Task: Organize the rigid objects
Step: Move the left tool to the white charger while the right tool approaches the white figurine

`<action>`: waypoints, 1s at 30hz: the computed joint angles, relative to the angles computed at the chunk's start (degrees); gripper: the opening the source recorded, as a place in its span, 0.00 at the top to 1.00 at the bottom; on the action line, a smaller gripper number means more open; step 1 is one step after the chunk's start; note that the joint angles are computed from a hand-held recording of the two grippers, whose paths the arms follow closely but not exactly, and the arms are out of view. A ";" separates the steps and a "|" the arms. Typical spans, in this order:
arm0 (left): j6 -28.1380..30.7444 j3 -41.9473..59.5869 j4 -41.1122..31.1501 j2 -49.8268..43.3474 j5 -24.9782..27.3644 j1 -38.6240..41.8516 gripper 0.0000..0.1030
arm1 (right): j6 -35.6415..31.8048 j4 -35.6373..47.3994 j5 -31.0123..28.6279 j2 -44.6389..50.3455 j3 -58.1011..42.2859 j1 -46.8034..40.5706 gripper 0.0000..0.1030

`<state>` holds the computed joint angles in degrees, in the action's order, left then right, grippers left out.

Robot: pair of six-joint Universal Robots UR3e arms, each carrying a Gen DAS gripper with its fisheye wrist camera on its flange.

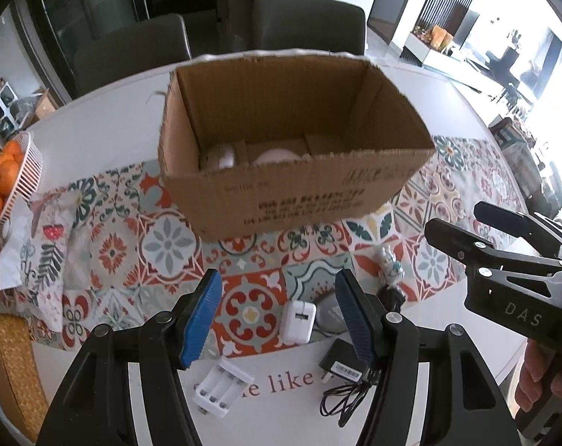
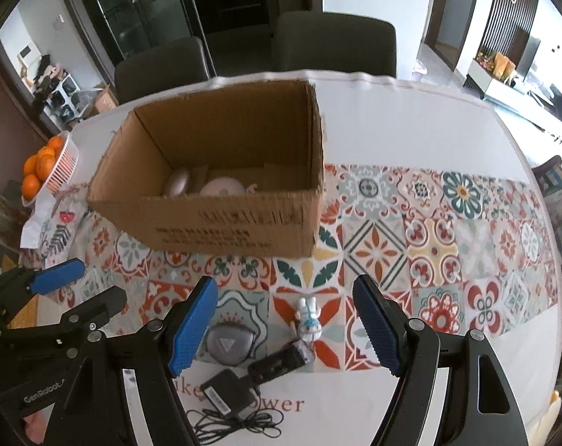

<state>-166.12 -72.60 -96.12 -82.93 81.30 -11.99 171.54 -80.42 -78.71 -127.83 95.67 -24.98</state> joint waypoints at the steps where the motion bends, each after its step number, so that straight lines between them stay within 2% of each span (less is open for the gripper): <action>1: -0.02 -0.73 0.09 0.22 0.11 -0.08 0.39 | -0.47 0.30 0.27 -0.40 0.67 -0.38 0.26; 13: 1.07 -9.11 0.45 1.93 0.19 -1.02 0.40 | -3.08 1.72 0.19 -4.41 8.58 -2.40 0.27; 30: 1.12 -16.47 1.80 -0.90 0.31 -1.72 0.40 | -4.28 -1.92 -0.09 -5.18 19.85 -3.48 0.27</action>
